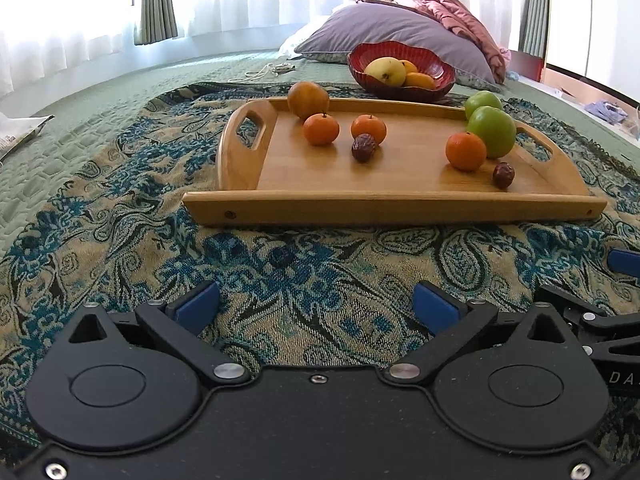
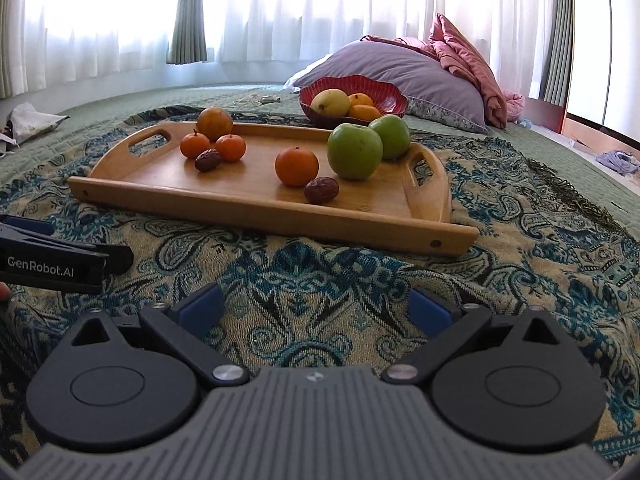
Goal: Organize fruits
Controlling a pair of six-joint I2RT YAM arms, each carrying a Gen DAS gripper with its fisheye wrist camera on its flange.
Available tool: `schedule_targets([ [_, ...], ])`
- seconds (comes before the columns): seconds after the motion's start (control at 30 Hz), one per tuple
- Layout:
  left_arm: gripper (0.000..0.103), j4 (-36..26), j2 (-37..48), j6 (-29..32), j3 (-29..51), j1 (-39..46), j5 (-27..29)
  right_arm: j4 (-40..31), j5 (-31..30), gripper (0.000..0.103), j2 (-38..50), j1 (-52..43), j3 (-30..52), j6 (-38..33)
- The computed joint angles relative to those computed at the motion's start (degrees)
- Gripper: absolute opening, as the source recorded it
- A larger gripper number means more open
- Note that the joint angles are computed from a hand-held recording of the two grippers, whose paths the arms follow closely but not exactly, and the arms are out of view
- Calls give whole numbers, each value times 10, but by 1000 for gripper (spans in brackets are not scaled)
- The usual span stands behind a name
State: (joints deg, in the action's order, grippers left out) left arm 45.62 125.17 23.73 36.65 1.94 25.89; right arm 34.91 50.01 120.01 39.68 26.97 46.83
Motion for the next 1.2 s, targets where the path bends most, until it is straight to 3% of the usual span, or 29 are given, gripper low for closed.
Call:
schedule_targets([
  [0.23,103,-36,3,0,19,11,23,-2,-23,103,-2,-14,1,4],
  [0.4,103,-16,5,0,10,7,13,-22,-23,103,-2,-14,10,7],
  [0.67,103,-8,5,-5,6,5,9,26,-38,103,7,-24,-5,0],
  [1.2,103,19,11,-9,-4,2,4,31,-27,103,13,-18,-6,1],
])
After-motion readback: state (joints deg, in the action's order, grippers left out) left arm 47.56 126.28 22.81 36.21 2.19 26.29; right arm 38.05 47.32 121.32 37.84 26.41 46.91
